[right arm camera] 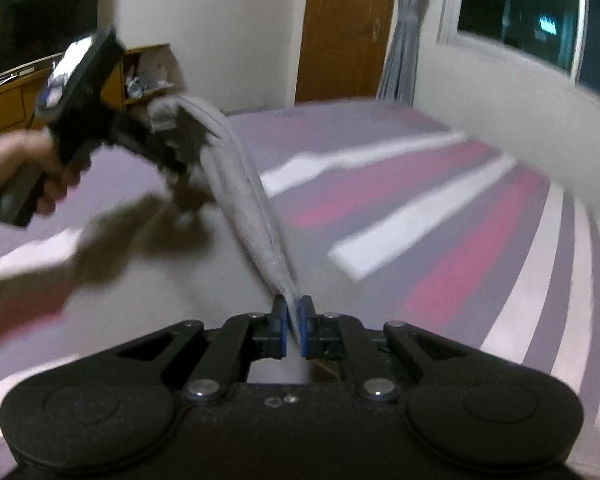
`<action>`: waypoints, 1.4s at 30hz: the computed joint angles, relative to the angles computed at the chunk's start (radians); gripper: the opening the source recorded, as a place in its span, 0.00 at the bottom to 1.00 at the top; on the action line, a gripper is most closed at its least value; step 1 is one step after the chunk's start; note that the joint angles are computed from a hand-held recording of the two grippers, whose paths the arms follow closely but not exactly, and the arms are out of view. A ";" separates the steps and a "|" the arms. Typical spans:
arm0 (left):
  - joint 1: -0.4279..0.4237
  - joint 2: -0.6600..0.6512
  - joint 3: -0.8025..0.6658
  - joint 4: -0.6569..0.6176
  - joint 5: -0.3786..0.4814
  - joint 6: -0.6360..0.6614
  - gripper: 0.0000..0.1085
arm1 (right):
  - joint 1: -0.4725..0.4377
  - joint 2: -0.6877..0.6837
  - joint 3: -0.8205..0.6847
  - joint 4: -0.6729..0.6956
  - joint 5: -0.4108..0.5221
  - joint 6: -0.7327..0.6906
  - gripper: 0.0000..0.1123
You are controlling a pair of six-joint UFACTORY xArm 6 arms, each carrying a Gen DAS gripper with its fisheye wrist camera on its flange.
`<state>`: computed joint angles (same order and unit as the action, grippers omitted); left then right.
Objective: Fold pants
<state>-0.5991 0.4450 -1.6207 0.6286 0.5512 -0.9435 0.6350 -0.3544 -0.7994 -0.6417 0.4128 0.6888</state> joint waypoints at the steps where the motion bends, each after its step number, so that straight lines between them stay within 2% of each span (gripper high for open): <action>1: -0.004 -0.031 0.043 -0.006 0.013 0.005 0.23 | 0.029 -0.014 0.031 0.000 0.018 0.052 0.05; 3: -0.012 -0.079 0.117 -0.023 0.049 0.022 0.23 | 0.070 -0.009 0.060 -0.063 0.059 0.169 0.07; 4: -0.017 -0.094 0.142 -0.042 0.081 0.036 0.23 | 0.084 0.012 0.061 -0.049 0.075 0.194 0.17; 5: -0.019 -0.102 0.157 -0.070 0.101 0.054 0.23 | 0.093 0.024 0.061 -0.056 0.086 0.234 0.21; 6: -0.017 -0.123 0.189 -0.083 0.101 0.055 0.23 | 0.106 0.025 0.059 -0.094 0.100 0.287 0.23; 9: -0.009 -0.207 0.283 -0.152 0.075 0.081 0.25 | 0.113 -0.019 0.067 -0.068 0.100 0.346 0.27; 11: -0.004 -0.241 0.309 -0.205 0.087 0.092 0.49 | 0.114 -0.069 0.091 -0.067 0.100 0.412 0.36; 12: -0.002 -0.269 0.334 -0.205 0.090 0.062 0.70 | 0.116 -0.095 0.107 -0.049 0.107 0.434 0.39; 13: 0.001 -0.308 0.374 -0.199 0.077 0.019 0.74 | 0.111 -0.112 0.119 -0.037 0.110 0.464 0.43; 15: 0.009 -0.368 0.442 -0.246 0.030 0.010 0.74 | 0.094 -0.137 0.144 0.008 0.098 0.501 0.44; 18: 0.019 -0.422 0.521 -0.432 -0.066 0.066 0.73 | 0.077 -0.180 0.196 0.069 0.070 0.569 0.44; 20: 0.016 -0.435 0.549 -0.546 -0.112 0.097 0.64 | 0.068 -0.198 0.213 0.097 0.056 0.594 0.44; 22: 0.004 -0.417 0.541 -0.652 -0.127 0.160 0.41 | 0.093 -0.225 0.221 0.086 0.077 0.636 0.44; 24: -0.008 -0.403 0.536 -0.710 -0.122 0.166 0.36 | 0.099 -0.235 0.221 0.080 0.087 0.653 0.44; 27: -0.005 -0.393 0.543 -0.750 -0.139 0.150 0.36 | 0.103 -0.233 0.228 0.058 0.077 0.699 0.44; 29: -0.006 -0.378 0.537 -0.717 -0.170 0.103 0.36 | 0.094 -0.226 0.231 0.061 0.069 0.695 0.43; 32: 0.000 -0.345 0.495 -0.651 -0.146 0.052 0.36 | 0.092 -0.212 0.229 0.077 0.064 0.698 0.43; 36: 0.022 -0.305 0.480 -0.603 -0.182 -0.011 0.36 | 0.070 -0.198 0.239 0.108 0.024 0.710 0.43; 39: 0.040 -0.297 0.468 -0.460 -0.201 -0.110 0.36 | 0.021 -0.183 0.266 0.111 -0.063 0.781 0.43; 40: 0.042 -0.298 0.466 -0.431 -0.200 -0.124 0.29 | 0.001 -0.178 0.275 0.113 -0.097 0.817 0.43; 42: 0.045 -0.296 0.464 -0.443 -0.193 -0.096 0.28 | -0.040 -0.166 0.299 0.067 -0.172 0.955 0.37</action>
